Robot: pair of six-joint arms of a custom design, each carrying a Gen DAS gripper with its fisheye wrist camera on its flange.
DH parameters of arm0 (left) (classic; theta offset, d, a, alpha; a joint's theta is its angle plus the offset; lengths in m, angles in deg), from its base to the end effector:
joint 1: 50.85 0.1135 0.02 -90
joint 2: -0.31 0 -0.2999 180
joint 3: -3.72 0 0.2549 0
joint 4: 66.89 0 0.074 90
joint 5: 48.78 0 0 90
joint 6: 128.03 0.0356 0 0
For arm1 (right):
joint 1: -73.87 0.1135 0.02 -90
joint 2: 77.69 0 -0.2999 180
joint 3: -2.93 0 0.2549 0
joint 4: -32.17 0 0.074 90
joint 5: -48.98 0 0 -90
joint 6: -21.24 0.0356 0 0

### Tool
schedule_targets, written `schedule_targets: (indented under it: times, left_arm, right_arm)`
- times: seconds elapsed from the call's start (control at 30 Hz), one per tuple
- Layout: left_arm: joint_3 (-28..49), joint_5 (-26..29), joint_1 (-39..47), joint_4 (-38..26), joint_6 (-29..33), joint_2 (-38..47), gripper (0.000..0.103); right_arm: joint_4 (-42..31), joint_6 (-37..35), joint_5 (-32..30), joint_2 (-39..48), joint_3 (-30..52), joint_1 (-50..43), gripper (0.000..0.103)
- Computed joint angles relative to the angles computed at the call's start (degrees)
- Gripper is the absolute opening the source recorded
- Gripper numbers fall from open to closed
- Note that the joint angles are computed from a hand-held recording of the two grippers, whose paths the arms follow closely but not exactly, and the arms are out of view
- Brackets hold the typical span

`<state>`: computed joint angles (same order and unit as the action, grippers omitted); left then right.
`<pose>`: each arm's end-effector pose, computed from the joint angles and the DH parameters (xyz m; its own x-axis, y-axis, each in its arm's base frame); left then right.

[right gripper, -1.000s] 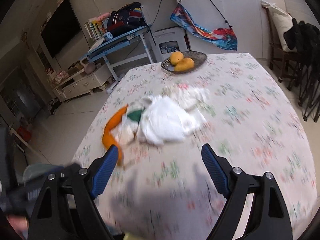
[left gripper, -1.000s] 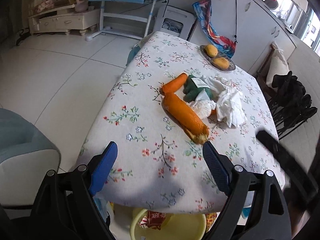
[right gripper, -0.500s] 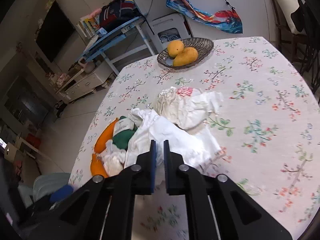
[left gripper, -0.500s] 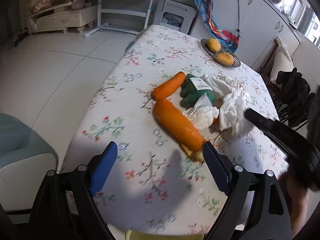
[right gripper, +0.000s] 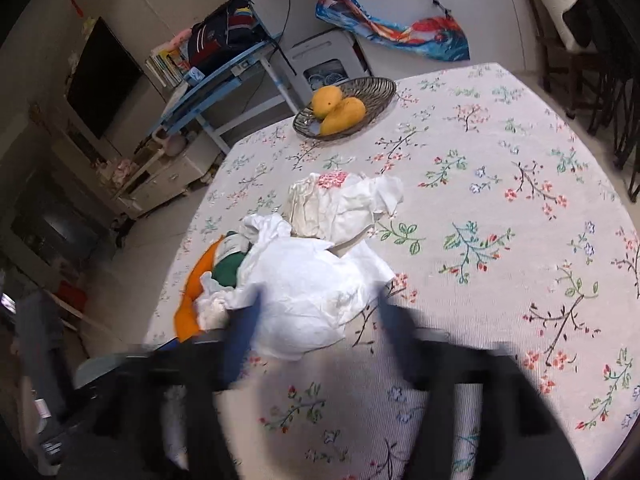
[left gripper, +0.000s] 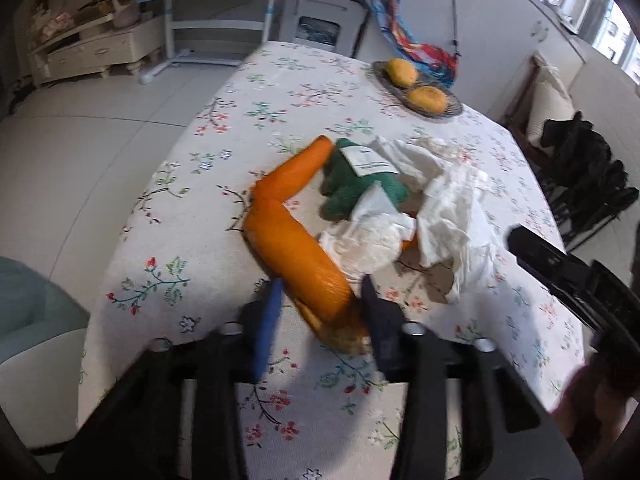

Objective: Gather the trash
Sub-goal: 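Grasp the large orange carrot with the left gripper while the right gripper grasps a white tissue, then lift the carrot and tissue and carry them over the yellow bucket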

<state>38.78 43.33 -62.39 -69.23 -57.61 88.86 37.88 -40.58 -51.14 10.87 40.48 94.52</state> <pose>0.2208 -0.0464 0.1178 -0.8376 -0.1708 -0.5190 -0.0642 0.9741 -0.2169 0.2313 0.0939 0.1377 -0.8049 0.1935 -0.5610 -0.0939 0.8920 0.4423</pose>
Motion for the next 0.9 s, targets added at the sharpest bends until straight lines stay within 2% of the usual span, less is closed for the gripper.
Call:
schedule_targets:
  times: [0.13, 0.17, 0.2, 0.23, 0.27, 0.3, 0.4, 0.53, 0.63, 0.77, 0.8, 0.87, 0.9]
  left_arm:
    - [-1.73, 3.20, 1.60, -1.20, 1.88, -2.89, 0.023]
    - [-2.08, 3.81, 2.10, -1.64, 2.32, -3.64, 0.022]
    - [-2.58, 4.92, 3.07, -2.45, 2.98, -4.76, 0.018]
    - [-2.87, 5.81, 3.94, -2.92, 3.50, -5.30, 0.017]
    - [-3.42, 7.31, 5.28, -3.63, 4.16, -6.30, 0.017]
    - [-3.86, 8.82, 6.58, -4.41, 4.80, -7.17, 0.016]
    - [-5.06, 11.20, 8.72, -5.78, 6.35, -9.27, 0.015]
    - [-6.02, 13.04, 9.87, -8.01, 7.92, -12.18, 0.016]
    - [-5.93, 11.70, 9.22, -8.08, 7.86, -12.34, 0.016]
    - [-5.29, 10.05, 8.50, -8.08, 7.22, -10.67, 0.024]
    - [-5.16, 8.92, 7.84, -7.69, 6.85, -10.34, 0.031]
    - [-5.18, 6.45, 6.67, -6.80, 6.04, -10.30, 0.039]
    - [-5.15, 5.66, 6.23, -6.44, 5.75, -10.25, 0.042]
  right_arm:
    - [1.29, -0.67, 0.54, 5.26, 2.13, 1.27, 0.067]
    - [1.81, -0.89, 0.02, 6.41, 2.31, 1.09, 0.063]
    - [1.90, -0.93, -1.58, 7.74, 2.65, 0.56, 0.042]
    - [2.44, -0.83, -2.79, 8.09, 2.22, -0.31, 0.031]
    - [3.11, -0.63, -3.70, 7.69, 1.50, -0.88, 0.026]
    - [3.33, -0.72, -5.51, 7.13, 0.89, -1.77, 0.017]
    - [2.33, -1.75, -6.03, 3.04, -1.13, -2.48, 0.014]
    - [-1.01, -1.46, -6.04, -5.12, -4.64, -3.16, 0.013]
    - [-7.63, -2.57, -3.30, -9.67, -4.91, -1.64, 0.013]
    - [-13.37, -4.01, 0.03, -11.71, -5.52, 1.30, 0.017]
    - [-13.74, -4.04, 1.09, -11.60, -5.81, 2.07, 0.019]
    - [-12.49, -3.96, 1.67, -11.00, -6.69, 2.40, 0.034]
    - [-11.90, -3.73, 2.04, -11.21, -7.13, 2.41, 0.047]
